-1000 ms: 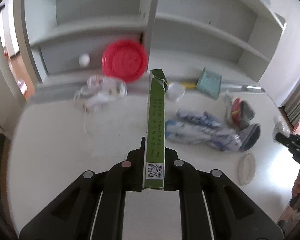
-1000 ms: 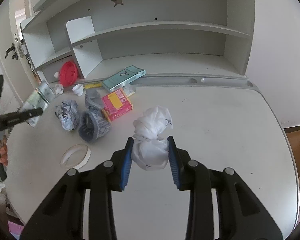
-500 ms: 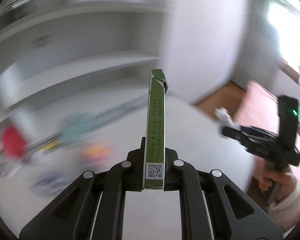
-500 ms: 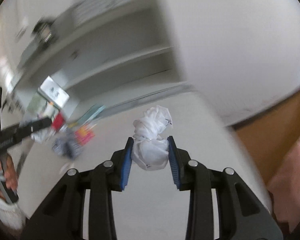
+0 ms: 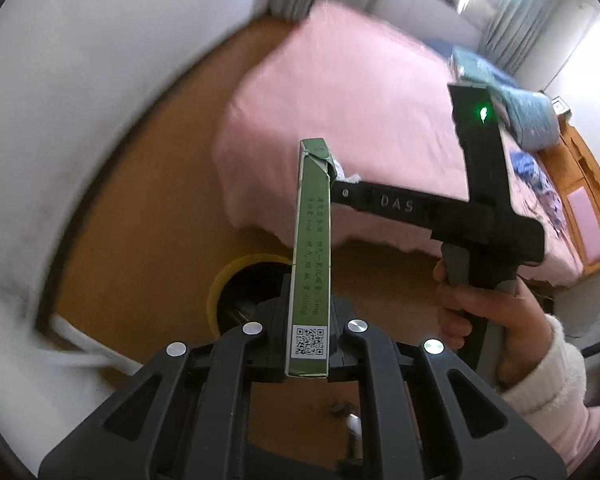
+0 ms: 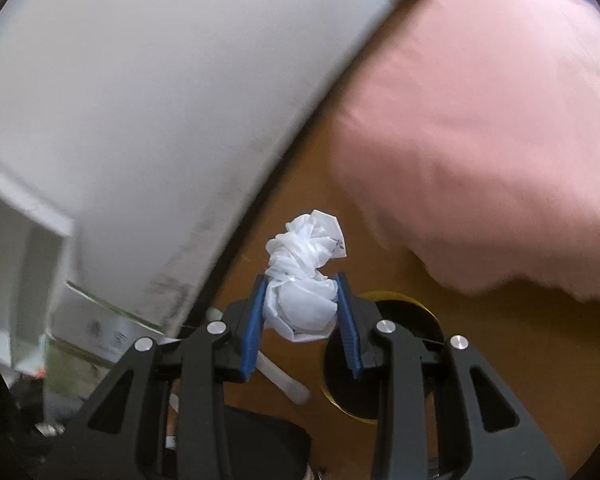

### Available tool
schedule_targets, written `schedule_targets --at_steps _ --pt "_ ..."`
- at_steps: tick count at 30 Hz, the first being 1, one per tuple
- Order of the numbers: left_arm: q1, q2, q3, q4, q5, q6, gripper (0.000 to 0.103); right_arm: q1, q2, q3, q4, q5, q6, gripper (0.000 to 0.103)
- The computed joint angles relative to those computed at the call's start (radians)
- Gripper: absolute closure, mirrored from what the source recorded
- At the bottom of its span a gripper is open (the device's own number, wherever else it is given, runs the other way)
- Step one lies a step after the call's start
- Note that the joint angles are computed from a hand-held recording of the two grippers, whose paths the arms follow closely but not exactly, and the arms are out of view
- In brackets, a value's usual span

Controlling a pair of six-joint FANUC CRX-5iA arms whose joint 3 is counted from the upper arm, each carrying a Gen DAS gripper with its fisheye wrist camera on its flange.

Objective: Collect trash
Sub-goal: 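Carry the box and white plastic over the bin and open both tools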

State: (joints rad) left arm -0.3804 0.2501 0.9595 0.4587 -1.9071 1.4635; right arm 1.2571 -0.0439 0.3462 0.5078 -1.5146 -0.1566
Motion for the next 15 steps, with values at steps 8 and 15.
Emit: schedule_targets --at_steps 8,15 --pt "-0.066 0.009 -0.408 -0.116 0.041 0.083 0.094 -0.148 -0.083 -0.213 -0.406 0.167 0.021 0.069" --pt "-0.102 0.067 -0.370 -0.112 0.039 0.122 0.094 -0.149 -0.105 -0.256 -0.453 0.177 0.002 0.069"
